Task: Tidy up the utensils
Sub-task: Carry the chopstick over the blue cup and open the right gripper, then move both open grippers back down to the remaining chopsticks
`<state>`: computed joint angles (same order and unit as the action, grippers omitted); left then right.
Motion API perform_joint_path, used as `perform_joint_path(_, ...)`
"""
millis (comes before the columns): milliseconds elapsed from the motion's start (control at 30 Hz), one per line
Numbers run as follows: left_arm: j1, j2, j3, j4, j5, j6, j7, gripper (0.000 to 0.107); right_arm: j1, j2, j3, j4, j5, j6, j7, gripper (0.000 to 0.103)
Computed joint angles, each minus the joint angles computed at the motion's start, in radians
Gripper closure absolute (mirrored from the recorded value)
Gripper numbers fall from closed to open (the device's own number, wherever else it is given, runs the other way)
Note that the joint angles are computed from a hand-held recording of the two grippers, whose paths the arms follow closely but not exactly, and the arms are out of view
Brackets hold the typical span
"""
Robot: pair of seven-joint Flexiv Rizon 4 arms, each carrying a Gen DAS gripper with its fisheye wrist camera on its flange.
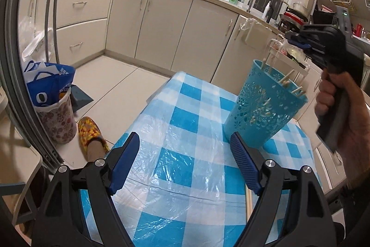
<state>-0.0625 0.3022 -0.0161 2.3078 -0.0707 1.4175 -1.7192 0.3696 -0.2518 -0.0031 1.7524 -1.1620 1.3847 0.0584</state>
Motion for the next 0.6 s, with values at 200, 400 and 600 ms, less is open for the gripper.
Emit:
perform_joint_path(200, -0.016, 0.01, 0.004, -0.008, -0.016, -0.035, 0.008, 0.03, -0.046, 0.171, 0.075, 0.184, -0.045, -0.004, 0.025, 0.085)
perform_joint_path(400, -0.009, 0.021, 0.0, -0.005, -0.008, -0.067, -0.003, 0.029, 0.025, 0.226, 0.267, 0.378, 0.497, -0.173, -0.352, 0.09)
perform_joint_path(600, -0.023, 0.039, 0.003, 0.001, -0.003, -0.101, 0.02, 0.028, 0.092, 0.163, 0.259, 0.384, 0.603, -0.217, -0.354, 0.091)
